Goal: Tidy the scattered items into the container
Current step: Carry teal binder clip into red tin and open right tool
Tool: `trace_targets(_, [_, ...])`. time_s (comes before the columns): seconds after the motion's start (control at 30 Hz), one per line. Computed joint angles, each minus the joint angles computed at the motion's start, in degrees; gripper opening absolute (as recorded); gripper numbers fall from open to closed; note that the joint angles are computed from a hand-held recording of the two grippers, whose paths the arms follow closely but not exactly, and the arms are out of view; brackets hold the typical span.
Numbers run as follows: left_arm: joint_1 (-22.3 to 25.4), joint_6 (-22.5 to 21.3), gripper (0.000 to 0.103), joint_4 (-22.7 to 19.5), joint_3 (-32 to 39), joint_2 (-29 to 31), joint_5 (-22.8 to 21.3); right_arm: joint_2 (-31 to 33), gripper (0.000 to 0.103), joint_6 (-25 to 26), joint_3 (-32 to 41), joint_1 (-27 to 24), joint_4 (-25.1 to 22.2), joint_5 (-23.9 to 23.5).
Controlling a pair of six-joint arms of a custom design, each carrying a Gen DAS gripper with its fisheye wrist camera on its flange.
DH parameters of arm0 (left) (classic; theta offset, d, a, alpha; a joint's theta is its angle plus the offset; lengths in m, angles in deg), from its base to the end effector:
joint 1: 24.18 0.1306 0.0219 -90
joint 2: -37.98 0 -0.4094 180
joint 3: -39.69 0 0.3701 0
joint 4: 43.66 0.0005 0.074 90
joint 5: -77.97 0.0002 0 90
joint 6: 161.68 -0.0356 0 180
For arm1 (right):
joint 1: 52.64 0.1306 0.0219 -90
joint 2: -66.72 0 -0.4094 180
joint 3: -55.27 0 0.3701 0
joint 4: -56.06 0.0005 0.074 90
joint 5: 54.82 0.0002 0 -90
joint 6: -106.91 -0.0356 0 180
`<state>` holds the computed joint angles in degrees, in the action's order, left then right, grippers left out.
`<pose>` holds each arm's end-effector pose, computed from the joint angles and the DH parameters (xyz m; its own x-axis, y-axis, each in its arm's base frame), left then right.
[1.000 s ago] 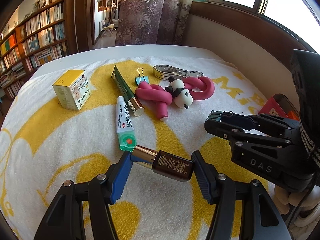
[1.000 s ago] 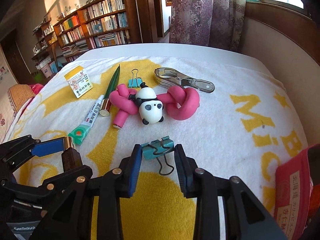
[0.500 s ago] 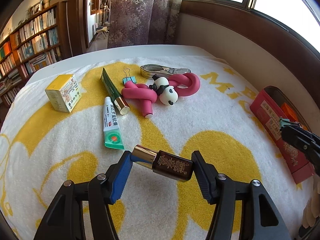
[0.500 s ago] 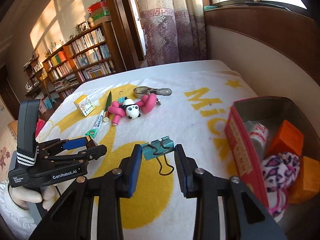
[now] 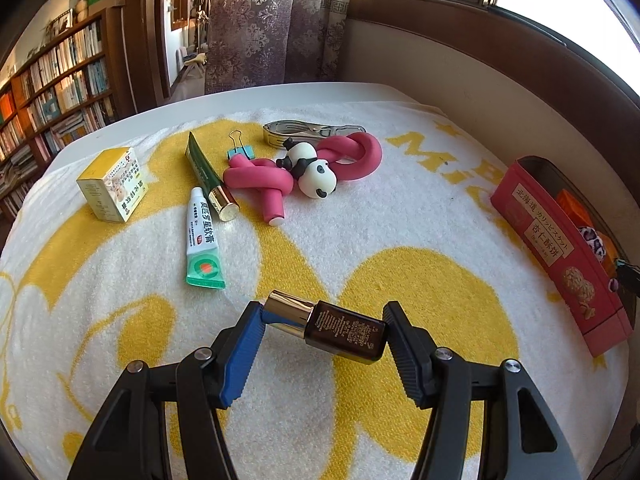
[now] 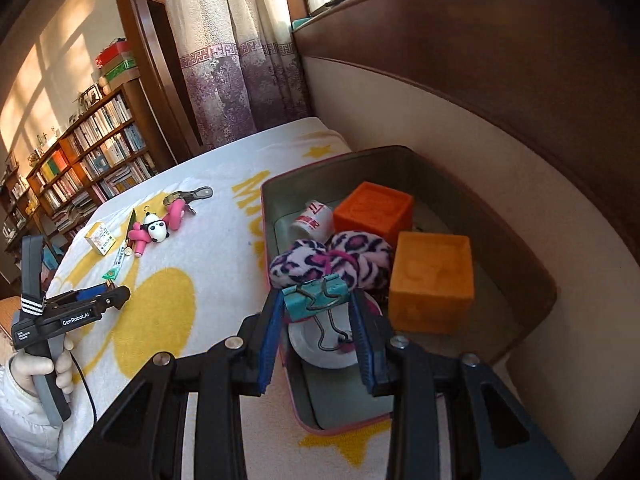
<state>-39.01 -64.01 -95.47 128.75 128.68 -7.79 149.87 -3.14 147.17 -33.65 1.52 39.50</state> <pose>0.4457 -0.1213 0.4413 -0.8094 0.0766 -0.5823 0.1915 0.9717 -0.1383 0.3935 0.1321 0.5148 -0.7309 0.1100 -0.6735 -0.0258 0.9818 0.1883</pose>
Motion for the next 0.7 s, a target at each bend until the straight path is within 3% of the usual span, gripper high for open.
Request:
trace_targets(0.13, [-0.05,0.00,0.063,0.02,-0.06,-0.08,0.00,1.14,0.037,-0.63,0.07,-1.23,-0.77,-2.12])
trace_targets(0.33, [0.04,0.14,0.063,-0.19,-0.03,-0.02,0.22,6.17,0.037,0.01,5.01,-1.17,-7.82,0.97])
trace_targets(0.47, [0.06,0.10,0.063,-0.32,0.05,0.06,0.33,8.83,0.037,1.15,8.34,-1.63,-10.33,0.50])
trace_targets(0.7, [0.07,-0.02,0.063,-0.30,0.01,0.16,0.28,13.96,0.036,2.55,13.90,-2.87,-12.25,-1.45])
